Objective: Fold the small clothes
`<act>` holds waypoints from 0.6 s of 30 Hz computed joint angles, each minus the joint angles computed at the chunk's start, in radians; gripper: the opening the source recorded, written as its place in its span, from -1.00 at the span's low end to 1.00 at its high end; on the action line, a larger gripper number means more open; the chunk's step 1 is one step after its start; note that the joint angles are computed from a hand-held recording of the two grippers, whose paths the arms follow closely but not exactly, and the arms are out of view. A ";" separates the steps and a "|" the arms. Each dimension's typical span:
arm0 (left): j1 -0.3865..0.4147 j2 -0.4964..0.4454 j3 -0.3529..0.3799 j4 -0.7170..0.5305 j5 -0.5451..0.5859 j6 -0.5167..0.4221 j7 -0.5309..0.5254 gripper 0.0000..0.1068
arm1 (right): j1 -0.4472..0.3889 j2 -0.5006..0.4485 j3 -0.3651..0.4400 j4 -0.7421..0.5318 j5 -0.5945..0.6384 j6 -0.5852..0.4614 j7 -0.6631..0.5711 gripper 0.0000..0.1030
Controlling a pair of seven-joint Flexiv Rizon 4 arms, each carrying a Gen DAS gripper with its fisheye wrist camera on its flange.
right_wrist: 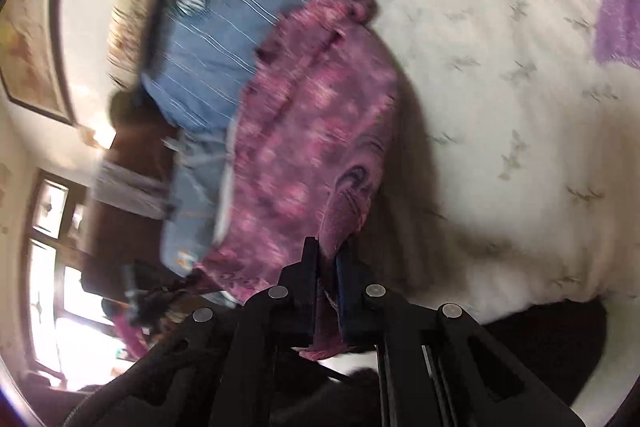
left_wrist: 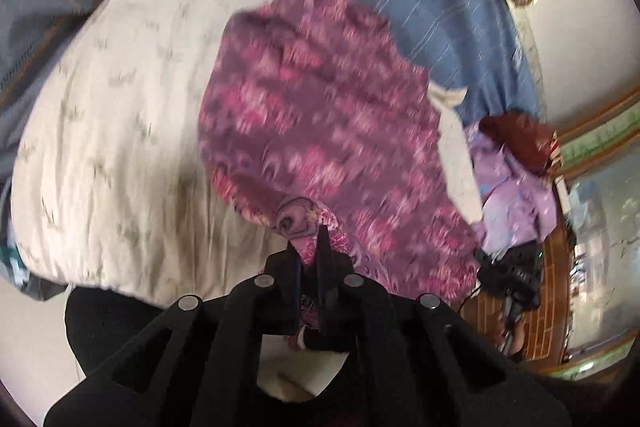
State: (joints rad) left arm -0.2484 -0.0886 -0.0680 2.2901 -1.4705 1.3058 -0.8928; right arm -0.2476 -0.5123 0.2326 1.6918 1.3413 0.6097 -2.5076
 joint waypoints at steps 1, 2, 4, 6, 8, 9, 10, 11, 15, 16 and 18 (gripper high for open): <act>0.006 -0.004 0.004 -0.012 0.023 0.000 -0.017 -0.94 | -0.016 -0.007 0.005 -0.012 0.023 -0.027 -0.004 -0.85; 0.012 -0.011 0.005 -0.028 0.047 0.007 -0.036 -0.94 | -0.028 -0.014 0.009 -0.023 0.041 -0.052 -0.005 -0.85; 0.021 -0.032 0.001 -0.057 0.076 0.024 -0.058 -0.94 | -0.051 -0.038 0.015 -0.056 0.084 -0.106 -0.006 -0.85; 0.035 -0.049 -0.002 -0.080 0.090 0.021 -0.068 -0.94 | -0.063 -0.062 0.018 -0.087 0.113 -0.143 -0.003 -0.85; 0.054 -0.077 -0.004 -0.108 0.115 0.015 -0.088 -0.94 | -0.069 -0.092 0.021 -0.126 0.136 -0.169 0.003 -0.85; 0.065 -0.093 -0.005 -0.126 0.128 0.010 -0.099 -0.94 | -0.070 -0.107 0.025 -0.143 0.148 -0.173 0.005 -0.85; 0.078 -0.110 -0.006 -0.146 0.151 0.005 -0.122 -0.94 | -0.074 -0.131 0.029 -0.177 0.160 -0.191 0.020 -0.85; 0.093 -0.133 -0.008 -0.175 0.175 -0.002 -0.140 -0.94 | -0.074 -0.152 0.035 -0.203 0.170 -0.199 0.031 -0.85; 0.154 -0.237 -0.003 -0.323 0.366 -0.007 -0.254 -0.94 | -0.048 -0.231 0.062 -0.340 0.185 -0.174 0.081 -0.85; 0.170 -0.269 0.001 -0.372 0.419 -0.016 -0.290 -0.94 | -0.037 -0.257 0.068 -0.397 0.186 -0.157 0.100 -0.85; 0.199 -0.352 0.020 -0.508 0.540 -0.055 -0.383 -0.94 | -0.017 -0.317 0.083 -0.505 0.188 -0.130 0.140 -0.85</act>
